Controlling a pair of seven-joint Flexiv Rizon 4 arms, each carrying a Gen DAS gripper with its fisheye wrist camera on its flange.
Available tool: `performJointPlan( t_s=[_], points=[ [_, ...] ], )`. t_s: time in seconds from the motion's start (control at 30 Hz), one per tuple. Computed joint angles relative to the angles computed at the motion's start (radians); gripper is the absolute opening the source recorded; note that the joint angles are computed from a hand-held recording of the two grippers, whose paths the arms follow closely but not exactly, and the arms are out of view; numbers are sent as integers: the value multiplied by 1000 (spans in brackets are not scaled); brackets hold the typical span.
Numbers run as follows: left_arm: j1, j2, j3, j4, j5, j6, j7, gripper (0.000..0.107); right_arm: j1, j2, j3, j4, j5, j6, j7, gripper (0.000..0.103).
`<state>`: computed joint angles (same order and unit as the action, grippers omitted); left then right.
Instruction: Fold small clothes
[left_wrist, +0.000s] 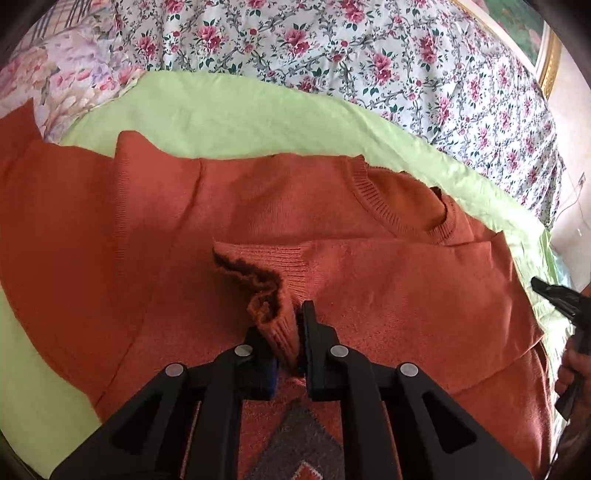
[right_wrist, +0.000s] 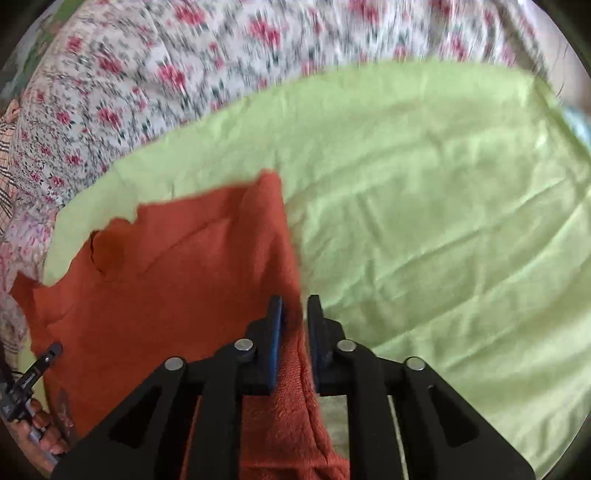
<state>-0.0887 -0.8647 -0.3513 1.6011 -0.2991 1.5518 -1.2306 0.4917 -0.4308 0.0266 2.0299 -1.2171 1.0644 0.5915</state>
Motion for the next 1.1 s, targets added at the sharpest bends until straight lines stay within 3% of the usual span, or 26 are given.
performJointPlan(
  t_s=[0.07, 0.1, 0.17, 0.23, 0.27, 0.33, 0.4, 0.47, 0.53, 0.63, 0.7, 0.77, 0.9, 1.03, 1.07, 1.1],
  points=[
    [-28, 1, 38, -12, -3, -20, -17, 10, -15, -14, 6, -17, -39, 55, -11, 20],
    [-26, 4, 36, -8, -3, -18, -19, 10, -3, -49, 0, -34, 3, 133, -59, 21],
    [-3, 15, 14, 19, -1, -4, -12, 13, -1, -79, 7, -20, 116, 143, -125, 19],
    [26, 41, -3, 70, 8, 26, -4, 15, 26, -47, -63, 31, 36, 209, 15, 12],
    [49, 55, -19, 99, 13, 40, 1, 18, 35, -28, -63, 44, 53, 191, 35, 10],
    [106, 82, -62, 157, 20, 75, 5, 18, 51, 4, -59, 52, 50, 155, 52, 16],
    [161, 108, -87, 212, 29, 126, -10, 21, 73, 27, -83, 56, -41, 185, 122, 38],
    [197, 124, -85, 236, 36, 151, -42, 32, 63, 36, -55, 45, -126, 193, 175, 48],
    [197, 136, -26, 232, 23, 168, -96, 43, 46, 6, -19, 5, -148, 209, 177, 48],
    [128, 128, 138, 162, -12, 144, -173, 48, 65, -34, -14, -44, -180, 255, 194, 48],
    [117, 104, 197, 98, -28, 106, -202, 60, 75, -44, -8, -54, -181, 262, 194, 49],
    [101, 57, 265, 5, -51, 43, -237, 63, 92, -77, -2, -86, -180, 303, 202, 49],
    [86, -54, 352, -205, -71, -134, -310, 64, 131, -121, -25, -125, -144, 353, 181, 49],
    [100, -154, 380, -400, -58, -217, -377, 67, 154, -148, -20, -146, -29, 367, 82, 49],
    [106, -178, 378, -448, -54, -240, -391, 65, 157, -148, -21, -146, -24, 367, 77, 49],
    [104, -196, 388, -482, -45, -252, -412, 53, 169, -145, -28, -141, 2, 366, 57, 49]
  ],
)
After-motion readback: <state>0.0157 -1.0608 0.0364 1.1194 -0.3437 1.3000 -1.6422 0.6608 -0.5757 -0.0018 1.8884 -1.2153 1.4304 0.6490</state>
